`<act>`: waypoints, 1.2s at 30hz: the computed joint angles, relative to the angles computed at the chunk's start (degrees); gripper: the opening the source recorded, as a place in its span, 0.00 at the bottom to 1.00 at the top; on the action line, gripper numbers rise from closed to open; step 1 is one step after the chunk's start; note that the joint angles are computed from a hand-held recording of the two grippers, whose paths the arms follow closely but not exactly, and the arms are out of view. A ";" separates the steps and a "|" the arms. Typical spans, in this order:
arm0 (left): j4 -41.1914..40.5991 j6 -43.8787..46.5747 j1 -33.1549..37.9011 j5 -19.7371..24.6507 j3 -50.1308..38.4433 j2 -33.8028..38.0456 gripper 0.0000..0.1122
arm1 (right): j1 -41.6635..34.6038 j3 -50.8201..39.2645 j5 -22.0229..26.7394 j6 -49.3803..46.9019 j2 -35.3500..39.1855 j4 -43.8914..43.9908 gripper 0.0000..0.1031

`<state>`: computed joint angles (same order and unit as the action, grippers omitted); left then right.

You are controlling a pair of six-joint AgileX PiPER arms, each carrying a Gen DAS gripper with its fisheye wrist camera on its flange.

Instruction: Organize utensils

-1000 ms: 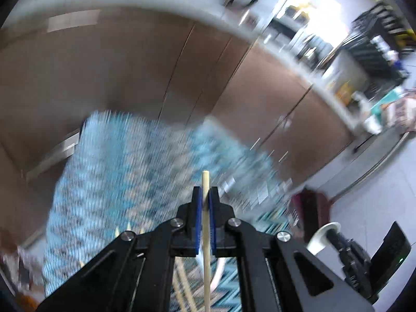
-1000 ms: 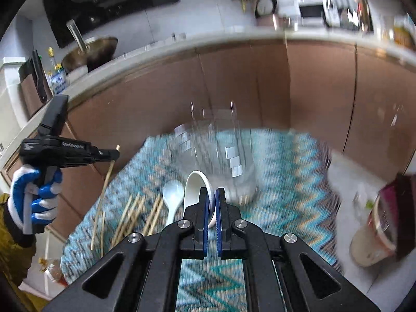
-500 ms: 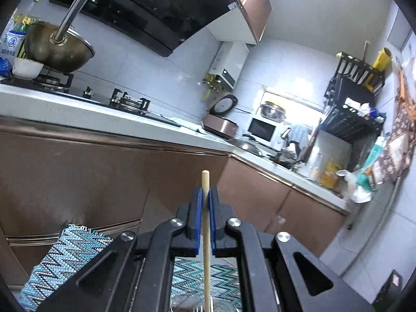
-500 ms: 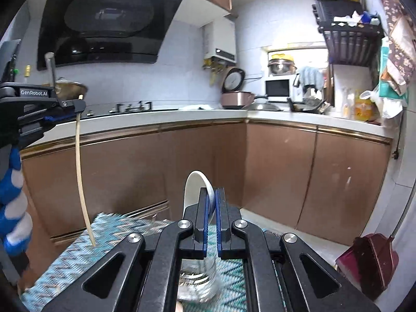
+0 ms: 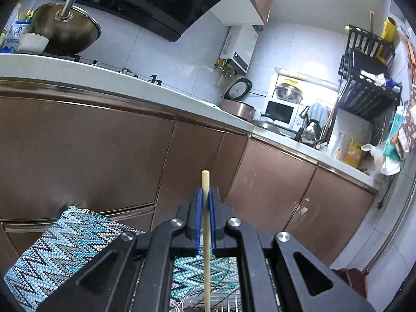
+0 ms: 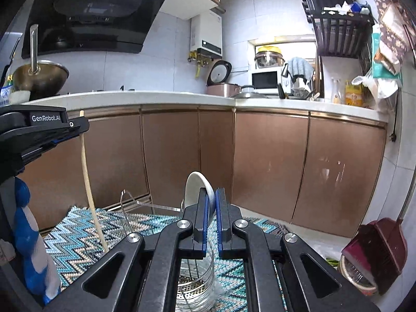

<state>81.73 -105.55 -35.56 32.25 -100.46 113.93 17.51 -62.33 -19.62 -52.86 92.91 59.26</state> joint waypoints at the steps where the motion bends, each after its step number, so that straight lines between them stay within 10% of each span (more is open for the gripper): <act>1: 2.13 -2.24 -0.28 0.58 0.86 0.06 0.04 | 0.23 0.60 -0.50 1.35 0.09 -1.24 0.08; 6: 3.09 -3.00 -0.77 0.55 3.11 -1.04 0.06 | -0.02 2.38 -0.43 6.79 0.27 -6.06 0.14; 11: 2.71 -2.03 -1.71 0.31 6.09 -4.33 0.20 | 0.97 4.35 -1.67 7.44 -2.36 -5.81 0.46; 24: -1.56 8.07 -7.92 7.63 18.00 -24.85 0.32 | 8.08 9.64 -8.44 -19.85 -20.96 23.10 0.86; 30: -5.44 16.67 -14.37 16.91 22.37 -36.55 0.53 | 16.92 9.17 -18.50 -34.68 -31.23 36.39 1.00; 36: -4.45 21.29 -25.16 29.73 26.11 -46.94 0.62 | 36.86 6.12 -40.02 -42.75 -37.89 38.71 1.00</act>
